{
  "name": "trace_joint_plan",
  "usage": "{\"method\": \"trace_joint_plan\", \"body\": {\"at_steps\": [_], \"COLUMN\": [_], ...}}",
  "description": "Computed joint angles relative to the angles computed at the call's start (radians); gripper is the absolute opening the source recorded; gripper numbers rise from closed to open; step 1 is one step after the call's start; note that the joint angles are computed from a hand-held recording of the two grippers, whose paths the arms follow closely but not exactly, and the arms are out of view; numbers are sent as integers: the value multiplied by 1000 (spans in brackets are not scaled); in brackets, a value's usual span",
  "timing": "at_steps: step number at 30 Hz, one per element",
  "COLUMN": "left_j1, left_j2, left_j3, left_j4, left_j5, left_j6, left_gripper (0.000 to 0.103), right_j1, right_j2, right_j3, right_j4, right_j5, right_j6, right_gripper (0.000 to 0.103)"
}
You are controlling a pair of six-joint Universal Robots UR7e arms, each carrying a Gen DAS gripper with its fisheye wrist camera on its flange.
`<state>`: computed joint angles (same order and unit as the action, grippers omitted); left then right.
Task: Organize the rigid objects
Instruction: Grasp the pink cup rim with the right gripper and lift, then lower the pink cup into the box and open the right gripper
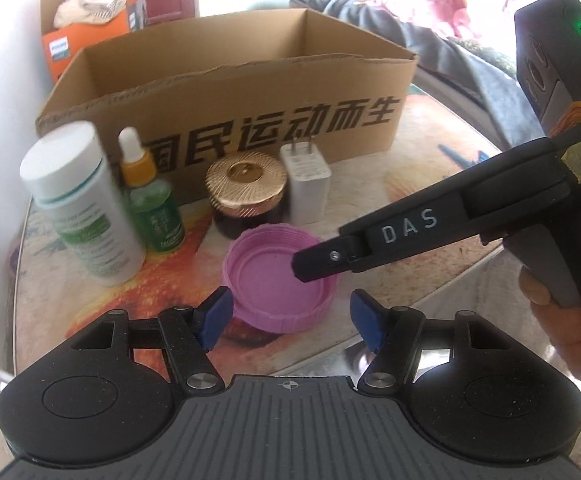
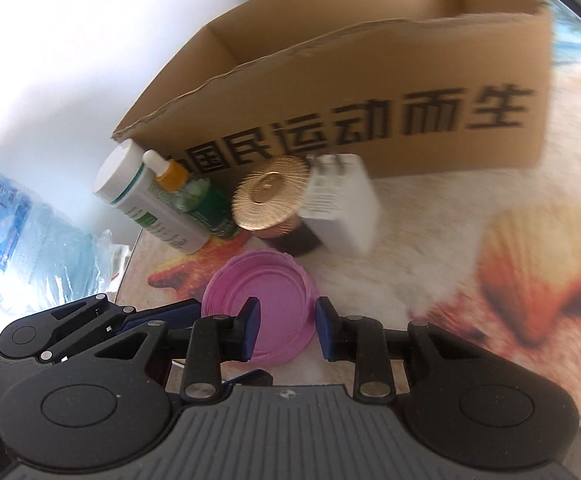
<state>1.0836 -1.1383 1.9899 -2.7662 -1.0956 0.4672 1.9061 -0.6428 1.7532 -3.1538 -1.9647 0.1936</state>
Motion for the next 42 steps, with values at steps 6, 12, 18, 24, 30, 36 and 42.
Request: {"method": "trace_joint_plan", "body": {"at_steps": [6,12,18,24,30,36,42], "left_j1": [-17,-3,4,-2,-50,-96,-82], "left_j2": [10,36,67,49,-28,-38,79], "left_j3": [17,-21,-28,-23,5,-25,-233], "left_j4": [-58,20,-16,-4,-36,-187,-126], "left_j5": [35,43,58,54,49,54,87], "left_j6": [71,28,42,4,56,179,202], "left_gripper": [86,88,71,70,70,70,70], "right_j1": [2,5,6,20,78,116,62], "right_j2": [-11,3,29,39,13,-3,29], "right_j3": [24,14,1,-3,8,-77,-322], "right_j4": [-45,-46,-75,-98,-161,-200,78], "right_j5": [-10,-13,-21,-29,-53,-30,63], "right_j6": [6,0,-37,-81,-131,-272,-295], "right_gripper": [32,33,32,28,28,28,28]}}
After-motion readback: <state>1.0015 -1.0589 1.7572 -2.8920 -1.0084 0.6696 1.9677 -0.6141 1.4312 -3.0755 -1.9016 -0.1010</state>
